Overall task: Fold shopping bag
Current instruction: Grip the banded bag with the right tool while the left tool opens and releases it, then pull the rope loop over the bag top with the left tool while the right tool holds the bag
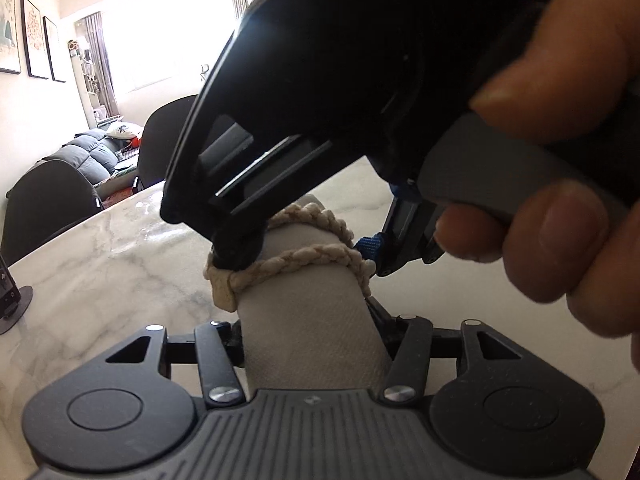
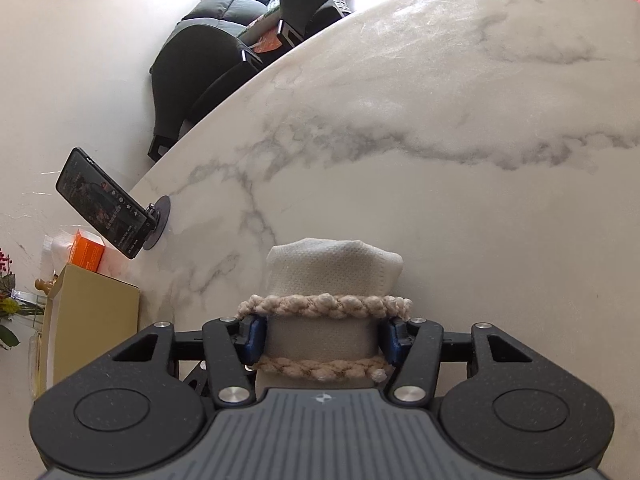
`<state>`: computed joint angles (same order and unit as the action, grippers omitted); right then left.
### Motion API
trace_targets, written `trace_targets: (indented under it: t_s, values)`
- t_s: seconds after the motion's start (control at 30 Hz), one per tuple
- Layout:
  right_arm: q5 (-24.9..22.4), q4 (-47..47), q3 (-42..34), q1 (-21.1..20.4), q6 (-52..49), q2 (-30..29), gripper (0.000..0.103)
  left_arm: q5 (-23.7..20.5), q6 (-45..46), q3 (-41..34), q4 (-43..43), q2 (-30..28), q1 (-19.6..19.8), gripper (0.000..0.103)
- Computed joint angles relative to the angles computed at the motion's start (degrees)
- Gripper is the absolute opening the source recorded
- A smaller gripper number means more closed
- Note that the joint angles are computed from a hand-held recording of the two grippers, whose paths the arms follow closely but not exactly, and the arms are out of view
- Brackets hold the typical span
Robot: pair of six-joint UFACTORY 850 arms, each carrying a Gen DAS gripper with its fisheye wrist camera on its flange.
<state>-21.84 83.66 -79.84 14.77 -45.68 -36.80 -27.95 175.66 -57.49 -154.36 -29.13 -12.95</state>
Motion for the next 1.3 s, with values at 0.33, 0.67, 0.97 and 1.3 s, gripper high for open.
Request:
trace_targets:
  t_s: [0.33, 0.67, 0.97, 1.3]
  values:
    - [-11.87, 38.42, 6.6, -2.5, -40.73, 0.6, 0.048, -3.37, -23.48, -2.1, 29.84, -0.48, 5.64, 0.079]
    - [-18.81, 64.53, 13.13, -2.39, -80.22, 5.19, 0.048, -12.39, -49.02, -5.1, 45.55, -0.95, 14.86, 0.079]
    - [-14.73, 78.51, 16.04, 3.57, -113.53, 8.55, 0.048, -12.72, -44.79, -5.09, 36.44, 2.35, 15.9, 0.078]
    - [-13.03, 88.37, 15.67, 7.73, -134.19, 7.1, 0.048, -14.43, -43.92, 0.42, 40.56, 7.81, 16.5, 0.043]
